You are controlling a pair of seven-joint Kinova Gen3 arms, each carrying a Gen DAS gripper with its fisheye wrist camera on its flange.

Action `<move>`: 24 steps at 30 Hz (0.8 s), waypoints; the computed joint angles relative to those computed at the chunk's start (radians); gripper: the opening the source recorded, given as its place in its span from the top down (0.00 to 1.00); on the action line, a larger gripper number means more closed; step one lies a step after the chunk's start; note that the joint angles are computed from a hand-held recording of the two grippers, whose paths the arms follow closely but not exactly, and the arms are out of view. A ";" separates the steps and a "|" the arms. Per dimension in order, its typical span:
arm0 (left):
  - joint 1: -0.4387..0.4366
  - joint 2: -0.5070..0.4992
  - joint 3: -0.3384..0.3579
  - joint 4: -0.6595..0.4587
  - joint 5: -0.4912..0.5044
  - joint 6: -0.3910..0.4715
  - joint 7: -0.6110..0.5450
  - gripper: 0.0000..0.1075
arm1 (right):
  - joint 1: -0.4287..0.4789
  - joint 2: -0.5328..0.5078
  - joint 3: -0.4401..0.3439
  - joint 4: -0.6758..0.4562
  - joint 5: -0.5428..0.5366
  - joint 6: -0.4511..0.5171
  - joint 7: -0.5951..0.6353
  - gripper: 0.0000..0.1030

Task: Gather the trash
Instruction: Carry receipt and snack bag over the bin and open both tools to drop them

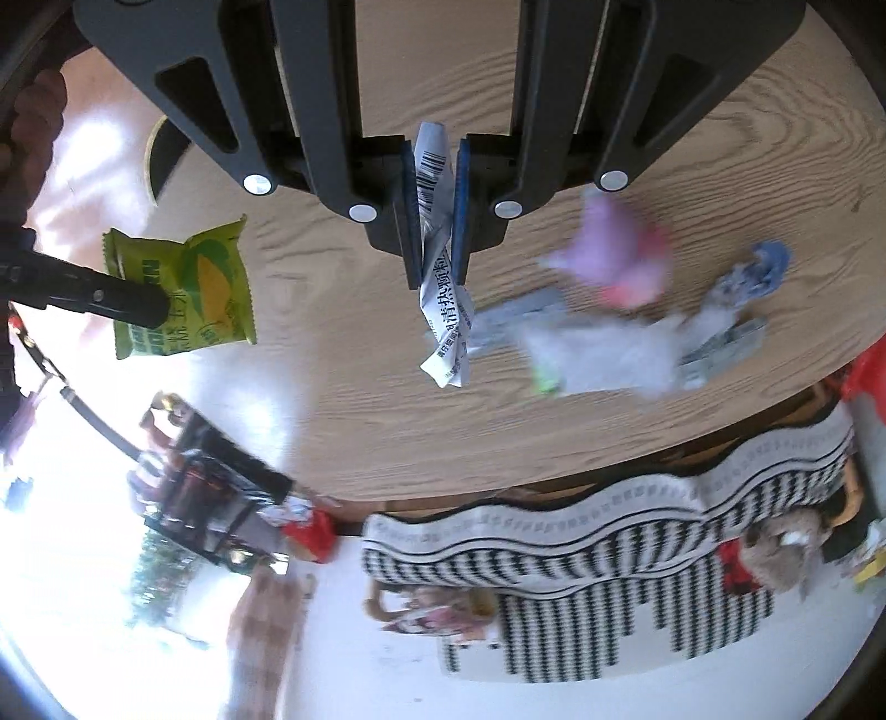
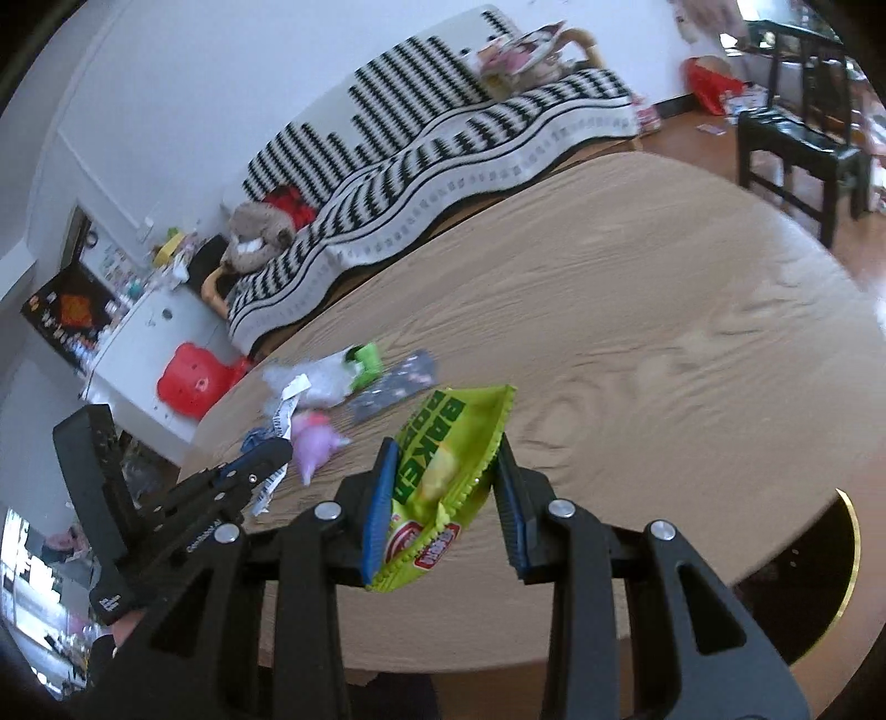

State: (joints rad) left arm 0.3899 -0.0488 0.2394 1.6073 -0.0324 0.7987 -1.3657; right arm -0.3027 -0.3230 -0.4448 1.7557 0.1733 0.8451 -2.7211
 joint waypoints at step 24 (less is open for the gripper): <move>0.360 0.263 0.110 -0.131 0.061 -0.065 -0.123 0.91 | 0.298 -0.492 0.169 0.171 -0.131 0.507 0.250 0.67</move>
